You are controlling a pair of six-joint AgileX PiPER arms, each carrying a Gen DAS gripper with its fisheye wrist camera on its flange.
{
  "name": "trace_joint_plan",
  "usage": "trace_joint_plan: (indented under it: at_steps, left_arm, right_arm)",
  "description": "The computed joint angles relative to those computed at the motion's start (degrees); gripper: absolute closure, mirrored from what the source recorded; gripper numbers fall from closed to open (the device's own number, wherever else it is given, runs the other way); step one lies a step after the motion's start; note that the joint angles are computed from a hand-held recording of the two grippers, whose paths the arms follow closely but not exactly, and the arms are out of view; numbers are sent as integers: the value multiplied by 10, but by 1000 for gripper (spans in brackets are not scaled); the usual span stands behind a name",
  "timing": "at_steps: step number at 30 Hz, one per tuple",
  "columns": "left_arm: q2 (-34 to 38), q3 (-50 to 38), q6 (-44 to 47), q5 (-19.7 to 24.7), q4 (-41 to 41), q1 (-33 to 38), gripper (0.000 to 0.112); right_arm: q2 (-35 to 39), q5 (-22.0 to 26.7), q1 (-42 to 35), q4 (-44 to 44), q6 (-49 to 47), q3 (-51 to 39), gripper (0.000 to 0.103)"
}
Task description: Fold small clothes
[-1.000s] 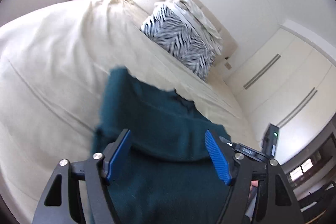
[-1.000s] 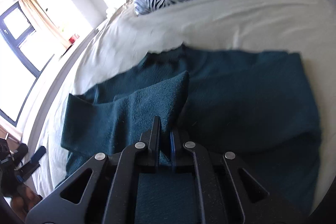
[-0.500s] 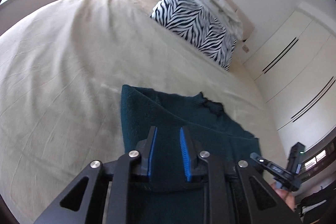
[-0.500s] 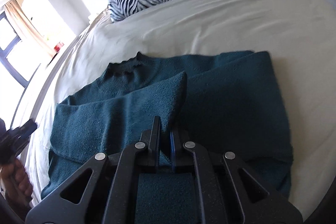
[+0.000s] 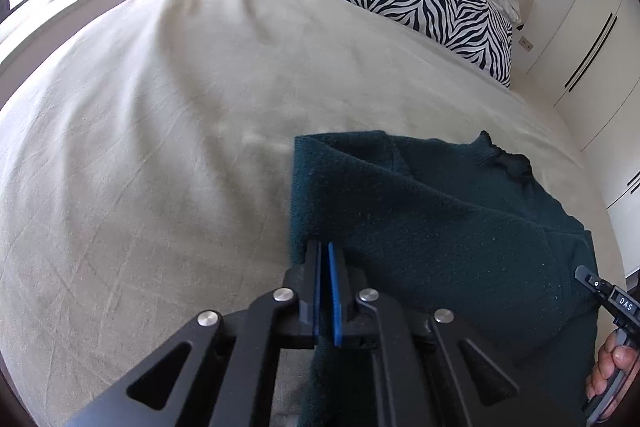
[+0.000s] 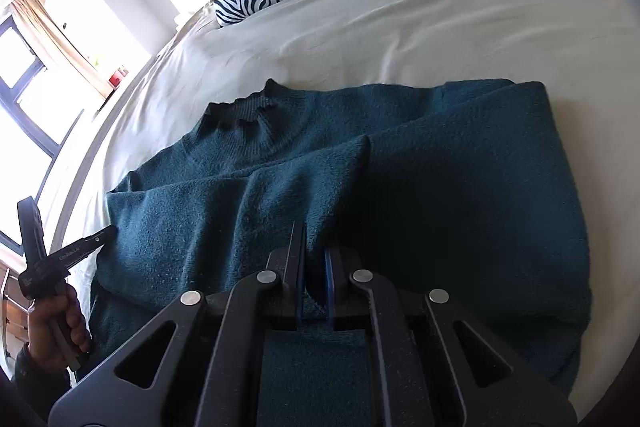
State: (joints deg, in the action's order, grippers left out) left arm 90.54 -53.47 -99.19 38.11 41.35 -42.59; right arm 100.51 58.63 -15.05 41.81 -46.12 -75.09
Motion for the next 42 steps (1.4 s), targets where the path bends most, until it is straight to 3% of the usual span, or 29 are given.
trace_joint_plan:
  at_steps: [15, 19, 21, 25, 27, 29, 33, 38, 40, 42]
  left_arm:
    - [-12, -1, 6, 5, -9, 1, 106]
    - [-39, -17, -10, 58, 23, -25, 102]
    - [-35, -42, 6, 75, 32, -32, 100]
    - [14, -92, 77, 64, 6, -11, 94]
    - [43, -101, 118, 47, -36, 16, 94]
    - [53, -74, 114, 7, -43, 34, 94]
    - [39, -51, 100, -1, -19, 28, 95]
    - [-2, -19, 74, 3, -16, 12, 93]
    - [-29, -10, 33, 50, 8, -38, 83]
    - [-66, 7, -22, 103, 27, -108, 68]
  right_arm:
    - [34, 12, -46, -4, 35, -28, 92]
    - [2, -23, -57, -15, 63, -24, 92]
    - [-15, -32, -51, -5, 56, -22, 91]
    - [-19, -16, -11, 7, 35, -25, 90]
    - [1, -9, 7, 20, 12, -23, 83]
    - [40, 0, 7, 23, 19, -28, 66]
    - [56, 43, -64, 116, -19, -5, 66]
    - [8, 44, -169, 105, -12, 45, 63]
    - [-17, 71, -230, 114, -36, 61, 62]
    - [-39, 93, -294, 114, -59, 73, 53]
